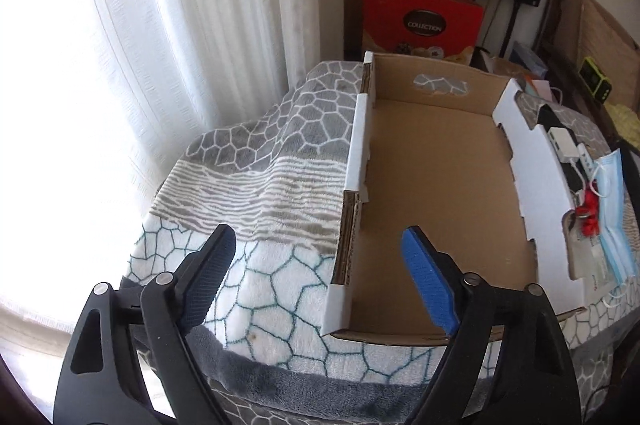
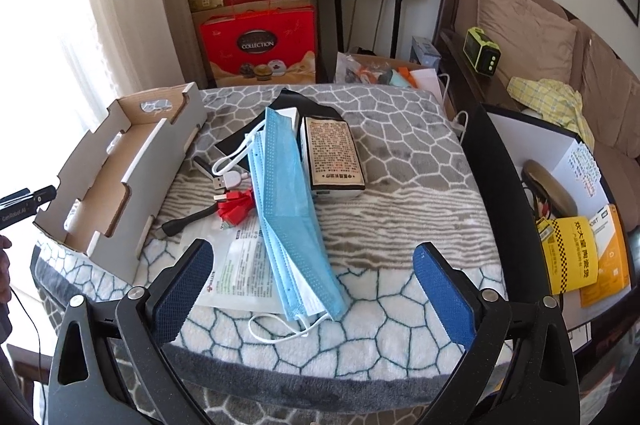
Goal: Organize objects
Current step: 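Move the left tool to the cardboard box wall and the right tool toward the blue mask, then grasp the box wall with the left tool while the right tool grasps the blue mask, then carry the blue mask with the right tool and drop it into the box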
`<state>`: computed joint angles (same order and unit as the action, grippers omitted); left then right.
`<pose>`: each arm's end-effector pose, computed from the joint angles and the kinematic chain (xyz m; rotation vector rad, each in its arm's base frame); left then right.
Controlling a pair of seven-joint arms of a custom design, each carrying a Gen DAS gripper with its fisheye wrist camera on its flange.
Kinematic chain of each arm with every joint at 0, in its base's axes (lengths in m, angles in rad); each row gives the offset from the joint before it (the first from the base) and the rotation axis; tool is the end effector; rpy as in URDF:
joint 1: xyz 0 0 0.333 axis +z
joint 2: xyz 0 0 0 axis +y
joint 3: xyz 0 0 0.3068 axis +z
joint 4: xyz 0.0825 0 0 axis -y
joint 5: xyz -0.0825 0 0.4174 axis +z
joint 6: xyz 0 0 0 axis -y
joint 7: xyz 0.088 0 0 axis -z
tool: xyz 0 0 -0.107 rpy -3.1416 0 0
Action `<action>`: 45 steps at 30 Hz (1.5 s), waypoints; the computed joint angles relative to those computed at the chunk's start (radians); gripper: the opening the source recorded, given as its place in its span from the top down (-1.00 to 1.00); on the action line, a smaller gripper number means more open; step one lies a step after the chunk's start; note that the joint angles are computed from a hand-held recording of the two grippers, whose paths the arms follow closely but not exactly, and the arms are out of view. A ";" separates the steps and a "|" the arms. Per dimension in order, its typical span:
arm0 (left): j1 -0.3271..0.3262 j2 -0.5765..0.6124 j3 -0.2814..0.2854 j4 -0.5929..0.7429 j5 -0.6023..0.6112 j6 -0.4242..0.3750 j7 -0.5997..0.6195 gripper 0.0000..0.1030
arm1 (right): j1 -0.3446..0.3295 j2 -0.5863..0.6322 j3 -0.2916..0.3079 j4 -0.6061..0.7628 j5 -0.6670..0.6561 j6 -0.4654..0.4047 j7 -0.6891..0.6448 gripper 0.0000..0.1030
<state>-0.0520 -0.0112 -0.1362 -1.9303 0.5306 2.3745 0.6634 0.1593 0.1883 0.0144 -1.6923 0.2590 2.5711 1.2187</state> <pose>0.6161 -0.1120 0.5198 -2.1525 1.4003 -0.4312 0.6873 0.1156 0.5433 -2.0466 1.4220 -0.5083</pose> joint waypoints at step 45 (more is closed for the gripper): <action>0.016 0.035 0.011 -0.045 -0.342 0.139 0.340 0.81 | -0.047 0.230 0.043 0.366 0.126 -0.327 -0.118 0.91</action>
